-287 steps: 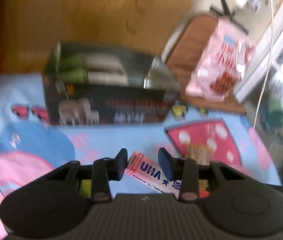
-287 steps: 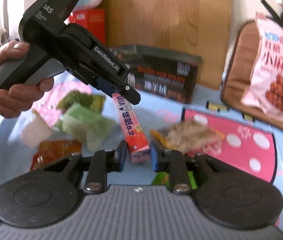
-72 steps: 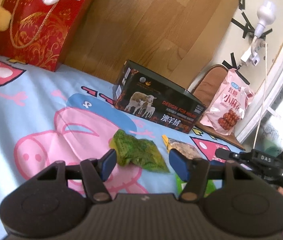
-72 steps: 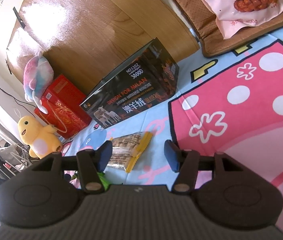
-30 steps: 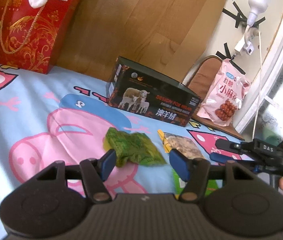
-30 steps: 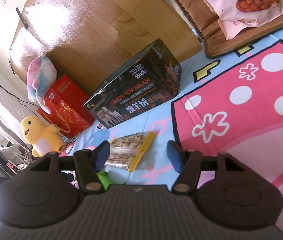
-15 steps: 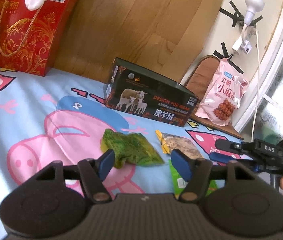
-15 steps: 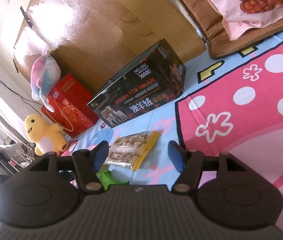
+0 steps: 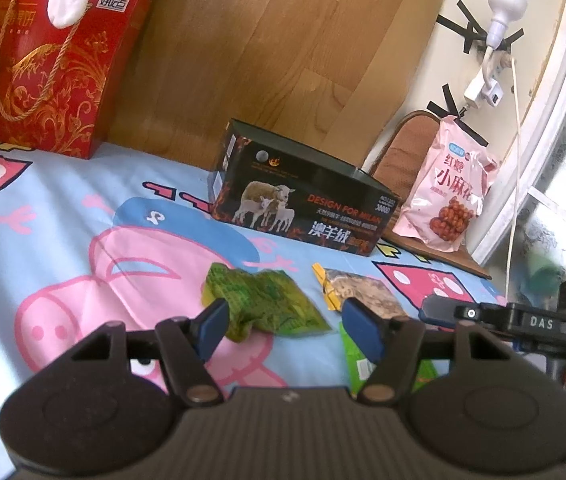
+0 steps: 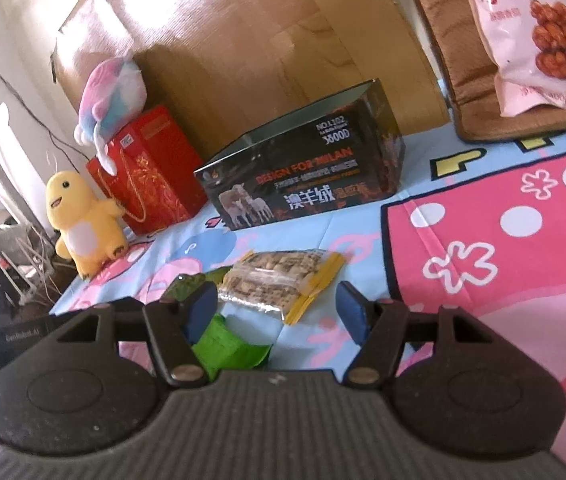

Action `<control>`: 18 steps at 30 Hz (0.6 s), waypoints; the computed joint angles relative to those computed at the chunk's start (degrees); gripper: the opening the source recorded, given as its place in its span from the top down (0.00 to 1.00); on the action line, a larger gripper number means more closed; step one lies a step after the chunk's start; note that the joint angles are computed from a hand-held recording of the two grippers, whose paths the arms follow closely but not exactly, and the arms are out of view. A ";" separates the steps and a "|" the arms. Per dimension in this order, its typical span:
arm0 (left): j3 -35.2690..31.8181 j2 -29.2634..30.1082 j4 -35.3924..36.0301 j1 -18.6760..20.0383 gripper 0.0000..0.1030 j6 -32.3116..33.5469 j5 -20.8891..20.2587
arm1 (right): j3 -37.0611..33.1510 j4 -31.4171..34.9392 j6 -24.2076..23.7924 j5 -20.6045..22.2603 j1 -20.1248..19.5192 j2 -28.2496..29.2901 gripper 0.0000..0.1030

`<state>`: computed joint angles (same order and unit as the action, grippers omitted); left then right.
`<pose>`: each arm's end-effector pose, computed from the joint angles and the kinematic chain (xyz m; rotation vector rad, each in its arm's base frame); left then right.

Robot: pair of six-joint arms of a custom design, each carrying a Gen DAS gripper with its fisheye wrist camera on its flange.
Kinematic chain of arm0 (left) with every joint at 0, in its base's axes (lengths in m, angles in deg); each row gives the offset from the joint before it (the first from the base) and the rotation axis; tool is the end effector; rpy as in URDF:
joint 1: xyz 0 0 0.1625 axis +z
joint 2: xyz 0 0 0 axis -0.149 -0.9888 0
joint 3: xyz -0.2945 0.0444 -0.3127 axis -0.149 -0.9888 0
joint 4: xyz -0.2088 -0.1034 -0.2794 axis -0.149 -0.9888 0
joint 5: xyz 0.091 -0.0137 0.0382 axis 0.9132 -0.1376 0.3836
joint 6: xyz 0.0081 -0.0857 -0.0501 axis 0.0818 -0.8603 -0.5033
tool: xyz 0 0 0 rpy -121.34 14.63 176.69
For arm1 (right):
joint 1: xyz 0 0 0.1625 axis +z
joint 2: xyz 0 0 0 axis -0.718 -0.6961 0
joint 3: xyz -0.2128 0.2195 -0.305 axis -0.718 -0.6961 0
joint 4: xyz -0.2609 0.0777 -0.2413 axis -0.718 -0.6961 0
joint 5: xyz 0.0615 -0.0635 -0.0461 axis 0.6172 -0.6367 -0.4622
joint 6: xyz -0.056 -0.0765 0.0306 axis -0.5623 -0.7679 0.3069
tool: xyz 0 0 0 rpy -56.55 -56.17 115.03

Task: Organize snacks

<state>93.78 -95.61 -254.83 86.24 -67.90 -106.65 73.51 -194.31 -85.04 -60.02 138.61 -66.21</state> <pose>0.0257 -0.6380 0.2410 0.3725 2.5433 -1.3078 0.1853 -0.7370 0.0254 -0.8282 2.8388 -0.9513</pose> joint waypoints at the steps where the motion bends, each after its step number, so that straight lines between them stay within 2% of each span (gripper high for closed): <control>1: -0.06 -0.01 0.16 0.01 0.38 -0.11 0.02 | 0.01 -0.12 -0.31 -0.10 0.04 0.04 0.34; 18: -0.28 0.10 0.64 -0.21 0.38 -0.45 1.17 | 0.23 -1.29 0.90 -1.12 0.19 0.14 0.33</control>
<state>93.50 -95.51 -254.19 86.04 -68.34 -105.48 73.74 -195.59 -84.14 -61.14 138.81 -66.07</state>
